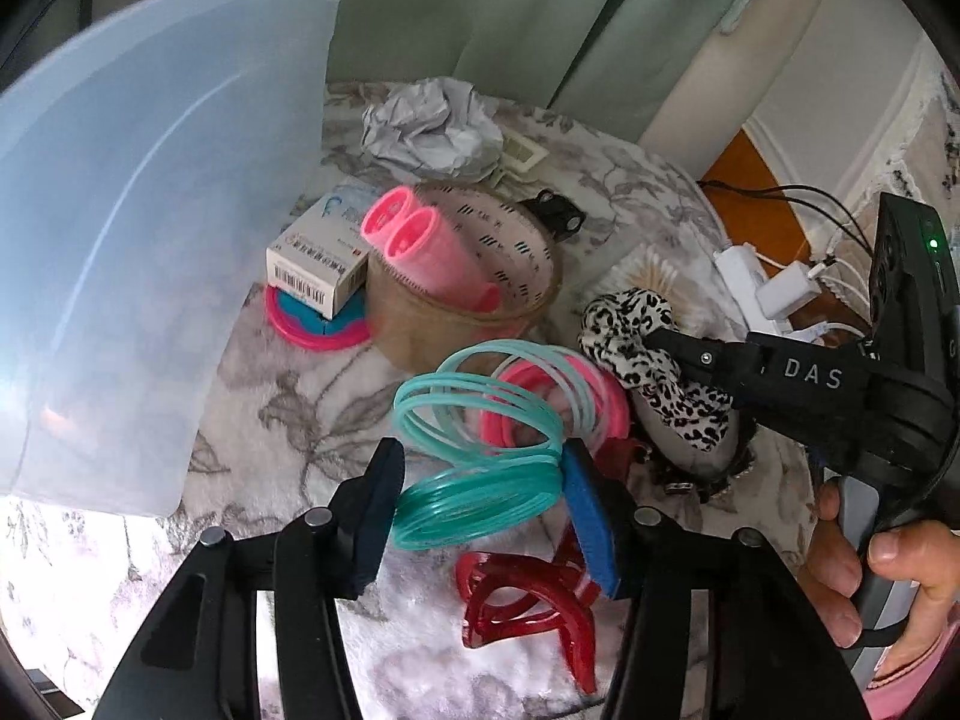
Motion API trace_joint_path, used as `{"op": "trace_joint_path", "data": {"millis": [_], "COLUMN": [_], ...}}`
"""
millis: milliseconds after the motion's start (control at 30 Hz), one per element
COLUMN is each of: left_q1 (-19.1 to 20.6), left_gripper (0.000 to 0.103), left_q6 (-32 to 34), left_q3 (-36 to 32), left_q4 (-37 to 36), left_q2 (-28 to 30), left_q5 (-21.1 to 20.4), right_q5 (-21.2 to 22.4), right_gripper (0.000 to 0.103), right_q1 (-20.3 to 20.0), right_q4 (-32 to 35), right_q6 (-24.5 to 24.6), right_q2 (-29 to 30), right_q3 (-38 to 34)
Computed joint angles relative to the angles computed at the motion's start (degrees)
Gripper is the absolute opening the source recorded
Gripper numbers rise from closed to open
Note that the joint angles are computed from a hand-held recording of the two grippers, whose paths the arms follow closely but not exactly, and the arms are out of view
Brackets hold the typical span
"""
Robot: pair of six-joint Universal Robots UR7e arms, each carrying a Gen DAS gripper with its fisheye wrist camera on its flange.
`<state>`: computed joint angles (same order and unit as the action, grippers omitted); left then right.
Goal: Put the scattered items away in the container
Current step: 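Grasp the leopard-print scrunchie with the right tool while the left tool grasps the teal coil bracelets, then carry the scrunchie with the right tool while the left tool carries the coils over the clear box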
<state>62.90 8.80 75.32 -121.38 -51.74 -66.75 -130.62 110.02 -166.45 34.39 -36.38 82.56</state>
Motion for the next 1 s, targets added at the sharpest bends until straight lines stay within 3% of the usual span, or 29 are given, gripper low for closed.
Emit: {"op": "trace_joint_path", "data": {"millis": [1000], "left_q1": [-5.0], "left_gripper": [0.055], "left_q6": [5.2], "left_q3": [6.4], "left_q4": [-12.0], "left_q2": [-11.6], "left_q5": [-5.0], "right_q5": [-12.3], "right_gripper": [0.016], "right_q1": [12.2], "right_q4": [-12.7], "right_q6": [-1.7], "right_q2": [-3.2], "right_q3": [5.1]}}
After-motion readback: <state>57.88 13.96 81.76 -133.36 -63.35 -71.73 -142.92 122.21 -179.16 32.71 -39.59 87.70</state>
